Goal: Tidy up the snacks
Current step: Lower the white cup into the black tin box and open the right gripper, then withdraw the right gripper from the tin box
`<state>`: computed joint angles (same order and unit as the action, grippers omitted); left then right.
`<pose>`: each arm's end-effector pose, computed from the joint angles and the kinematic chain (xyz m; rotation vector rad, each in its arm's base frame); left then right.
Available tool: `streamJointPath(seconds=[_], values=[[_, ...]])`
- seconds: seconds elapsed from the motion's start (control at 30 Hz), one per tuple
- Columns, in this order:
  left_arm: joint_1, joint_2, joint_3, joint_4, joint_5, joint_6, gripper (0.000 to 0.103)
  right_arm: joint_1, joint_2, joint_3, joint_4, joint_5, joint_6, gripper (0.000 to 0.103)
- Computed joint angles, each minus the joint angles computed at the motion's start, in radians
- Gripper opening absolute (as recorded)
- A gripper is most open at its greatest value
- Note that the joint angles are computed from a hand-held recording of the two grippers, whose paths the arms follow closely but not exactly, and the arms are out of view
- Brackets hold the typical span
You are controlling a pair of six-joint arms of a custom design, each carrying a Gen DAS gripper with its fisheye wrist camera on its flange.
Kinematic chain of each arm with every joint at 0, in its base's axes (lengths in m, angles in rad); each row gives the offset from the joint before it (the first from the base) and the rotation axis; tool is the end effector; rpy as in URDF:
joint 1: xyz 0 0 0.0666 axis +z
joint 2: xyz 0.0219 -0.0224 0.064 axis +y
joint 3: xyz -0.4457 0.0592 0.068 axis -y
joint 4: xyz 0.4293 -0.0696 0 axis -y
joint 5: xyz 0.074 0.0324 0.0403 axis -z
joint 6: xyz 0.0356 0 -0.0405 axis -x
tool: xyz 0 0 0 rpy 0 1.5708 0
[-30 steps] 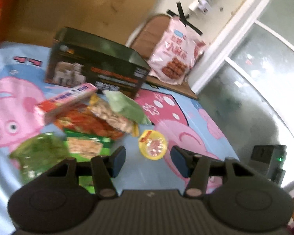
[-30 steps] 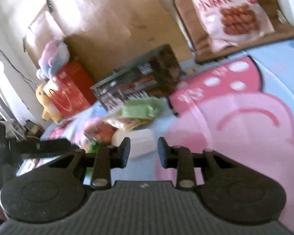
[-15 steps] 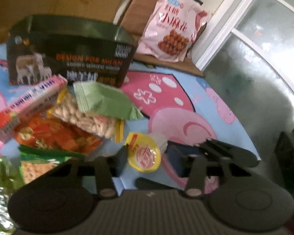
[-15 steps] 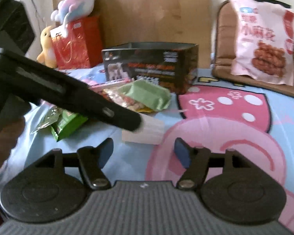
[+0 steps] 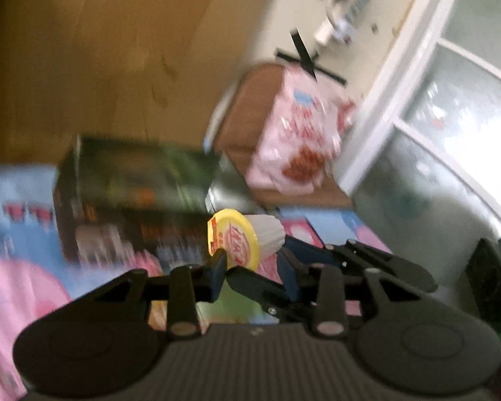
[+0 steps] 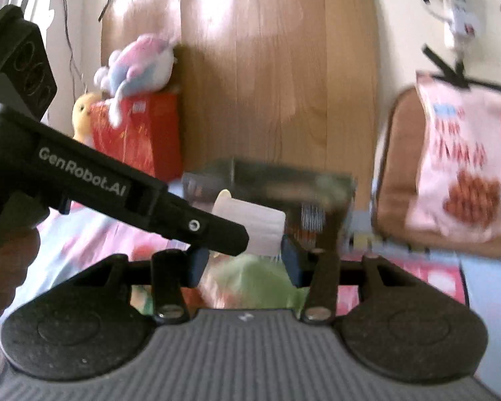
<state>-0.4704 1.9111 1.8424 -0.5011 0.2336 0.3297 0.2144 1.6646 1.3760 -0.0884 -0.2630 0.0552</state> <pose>0.6686 -0.3496 0.4398 0.2962 2.1898 -0.7081 0.6270 0.1456 0.4057 -0.4343 1.9023 0.3613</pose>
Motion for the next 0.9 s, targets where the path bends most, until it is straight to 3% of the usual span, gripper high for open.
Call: streamJointPath(seconds=[0.2, 0.3, 0.37, 0.5, 0.6, 0.67, 0.8, 0.9], values=[[0.040, 0.137, 0.213, -0.070, -0.039, 0.029, 0.034, 0.003, 0.164, 0.246, -0.105, 0.011, -0.023, 0.050], [0.050, 0.165, 0.243, -0.089, -0.051, 0.055, 0.042, 0.010, 0.195, 0.283, -0.132, 0.040, -0.013, 0.052], [0.056, 0.133, 0.184, -0.039, -0.046, 0.068, 0.046, 0.004, 0.184, 0.262, -0.124, 0.045, -0.043, 0.052], [0.072, 0.007, -0.031, 0.109, -0.051, 0.080, 0.052, -0.028, 0.093, 0.113, -0.019, -0.026, -0.161, 0.051], [0.087, -0.053, -0.147, 0.150, -0.074, 0.132, 0.052, -0.047, 0.077, 0.083, -0.087, -0.134, -0.208, 0.048], [0.093, -0.068, -0.193, 0.133, -0.101, 0.194, 0.052, -0.036, 0.092, 0.103, -0.158, -0.114, -0.162, 0.039], [0.103, -0.080, -0.253, 0.119, -0.116, 0.283, 0.052, -0.031, 0.142, 0.165, -0.236, -0.112, -0.173, 0.038], [0.102, -0.091, -0.286, 0.124, -0.136, 0.285, 0.052, -0.039, 0.169, 0.200, -0.298, -0.144, -0.202, 0.040]])
